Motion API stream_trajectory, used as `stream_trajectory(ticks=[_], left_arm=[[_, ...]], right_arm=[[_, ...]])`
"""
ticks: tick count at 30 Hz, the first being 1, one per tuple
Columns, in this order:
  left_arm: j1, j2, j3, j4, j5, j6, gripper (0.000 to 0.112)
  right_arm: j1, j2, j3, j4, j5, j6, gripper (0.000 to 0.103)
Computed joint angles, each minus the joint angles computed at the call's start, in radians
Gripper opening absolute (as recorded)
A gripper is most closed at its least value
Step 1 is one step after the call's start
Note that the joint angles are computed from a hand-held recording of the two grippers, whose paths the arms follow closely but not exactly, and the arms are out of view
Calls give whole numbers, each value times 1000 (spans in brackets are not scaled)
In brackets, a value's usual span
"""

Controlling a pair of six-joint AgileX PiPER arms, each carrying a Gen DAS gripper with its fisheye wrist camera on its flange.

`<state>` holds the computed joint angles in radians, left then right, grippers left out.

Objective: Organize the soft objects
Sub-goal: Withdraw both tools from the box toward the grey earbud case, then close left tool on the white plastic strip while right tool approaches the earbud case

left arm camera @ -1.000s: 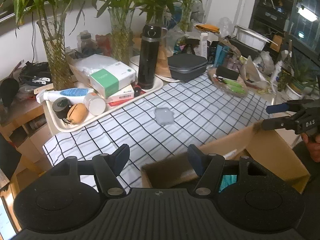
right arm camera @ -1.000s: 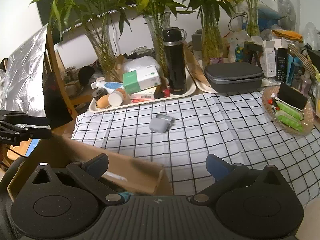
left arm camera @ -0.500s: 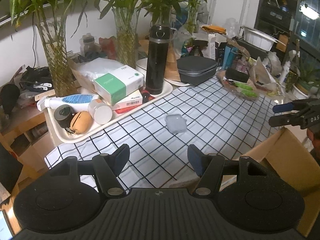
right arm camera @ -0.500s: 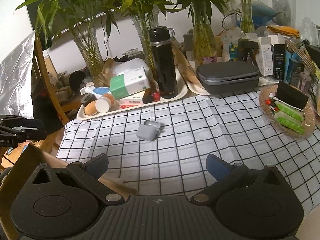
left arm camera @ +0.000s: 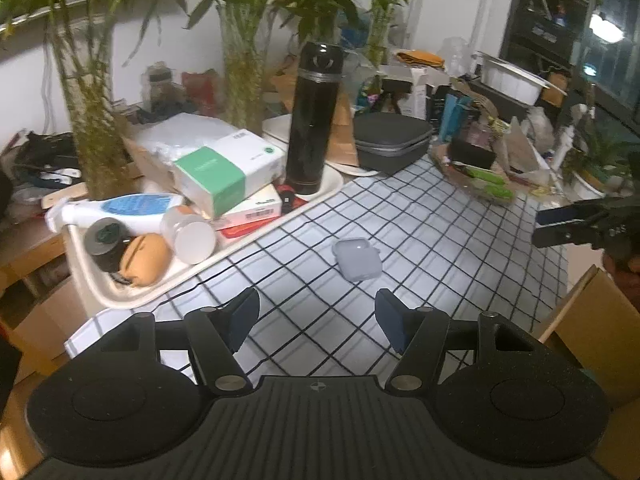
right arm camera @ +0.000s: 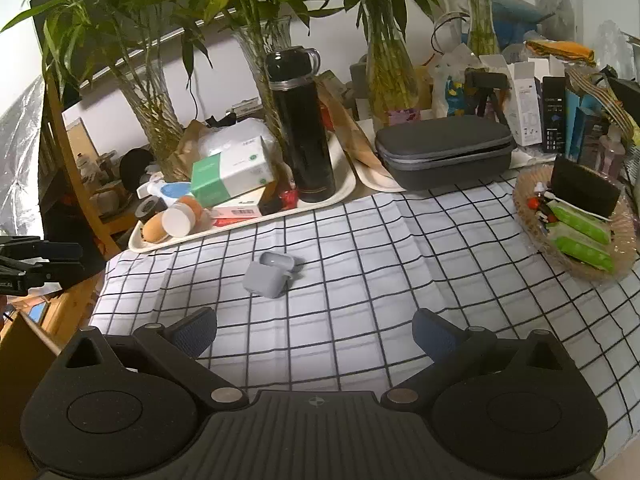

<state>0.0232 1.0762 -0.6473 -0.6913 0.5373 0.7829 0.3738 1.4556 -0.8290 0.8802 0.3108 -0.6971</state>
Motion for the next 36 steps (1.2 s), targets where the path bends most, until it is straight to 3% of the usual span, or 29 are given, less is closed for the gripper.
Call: stream_trajectory(ticks=[7,11,17,28,32,36], left_arm=[[56,119,1,-217,16,310,63],[106,201,-14,-335,70,505,63],[154,323,-64,-390,175,715,63],[176,572,-232,-270,425,876,62],[152,637,-289,-210,471,886,62],[108,688,-339,-118,481,860,55]], right_arm=[[-22,91,-40,91,3,-148,103],[-37,143,-71,144,18,-231,103],[-40,216,-120,145,26,-274,103],[-26,291,-175,72,35,-247,103],[-29,302,-178,71,33,-251,103],[-35,318,-193,56,33,-235,103]])
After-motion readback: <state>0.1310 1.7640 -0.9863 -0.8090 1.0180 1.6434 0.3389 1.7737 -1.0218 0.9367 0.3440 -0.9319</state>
